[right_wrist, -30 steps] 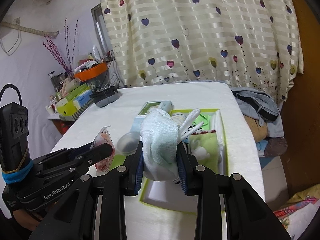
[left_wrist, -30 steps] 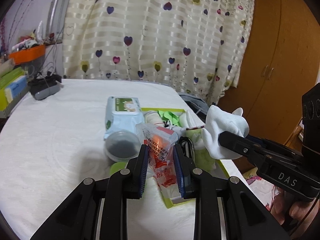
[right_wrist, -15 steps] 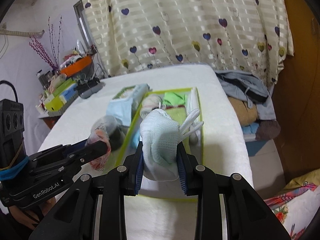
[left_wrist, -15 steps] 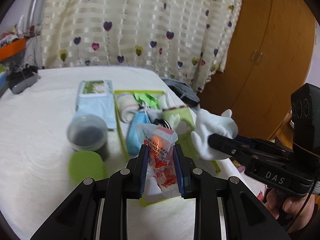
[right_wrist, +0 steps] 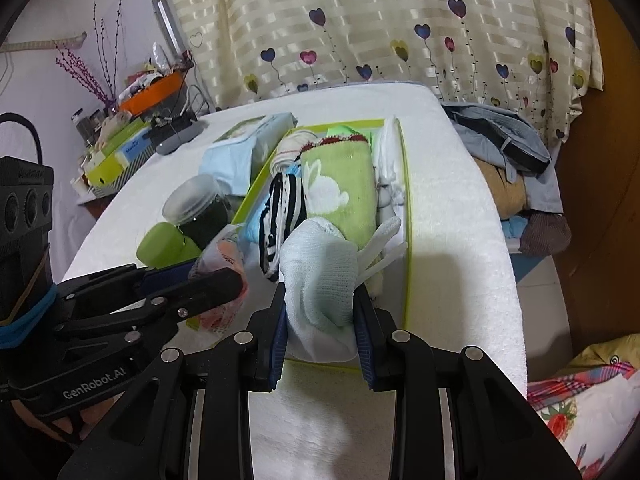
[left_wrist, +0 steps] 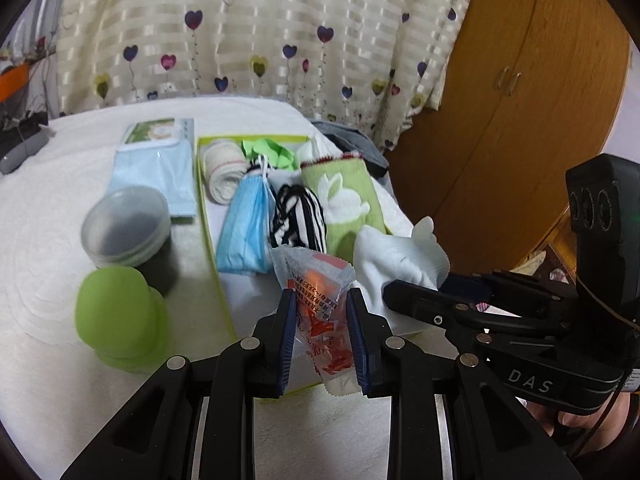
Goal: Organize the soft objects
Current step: 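Lower the packet and white sock into the box and open both tools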
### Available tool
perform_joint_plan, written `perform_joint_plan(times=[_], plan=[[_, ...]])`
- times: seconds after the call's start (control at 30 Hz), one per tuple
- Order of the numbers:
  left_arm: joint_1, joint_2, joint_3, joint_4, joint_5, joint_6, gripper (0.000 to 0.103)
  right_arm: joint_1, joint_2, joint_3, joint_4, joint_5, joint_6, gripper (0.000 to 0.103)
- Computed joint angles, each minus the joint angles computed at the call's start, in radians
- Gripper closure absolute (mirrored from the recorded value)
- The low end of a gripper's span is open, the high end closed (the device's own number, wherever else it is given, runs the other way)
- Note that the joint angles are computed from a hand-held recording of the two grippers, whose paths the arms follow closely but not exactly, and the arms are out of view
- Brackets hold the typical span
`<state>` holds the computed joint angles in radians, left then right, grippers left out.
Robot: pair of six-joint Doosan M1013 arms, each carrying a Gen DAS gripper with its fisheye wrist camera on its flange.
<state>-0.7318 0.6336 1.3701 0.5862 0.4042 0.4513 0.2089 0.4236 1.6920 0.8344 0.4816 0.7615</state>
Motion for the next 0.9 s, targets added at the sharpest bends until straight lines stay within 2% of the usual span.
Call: perform_joint_plan(times=[0.27, 0.43, 0.73, 0.9], plan=[[0.008, 0.019, -0.021, -0.062, 0.015, 0.055, 0.079, 0.003, 0.021, -0.018, -0.025, 0.010, 0.022, 0.071], [0.011, 0.036, -0.047, -0.060, 0.037, 0.062, 0.079, 0.001, 0.031, -0.032, -0.018, 0.007, 0.021, 0.071], [0.011, 0.050, -0.062, -0.044, 0.063, 0.032, 0.079, -0.002, 0.047, -0.048, 0.013, 0.013, 0.001, 0.069], [0.006, 0.038, -0.047, 0.017, 0.056, -0.023, 0.079, 0.003, 0.035, -0.037, -0.005, -0.002, 0.006, 0.064]])
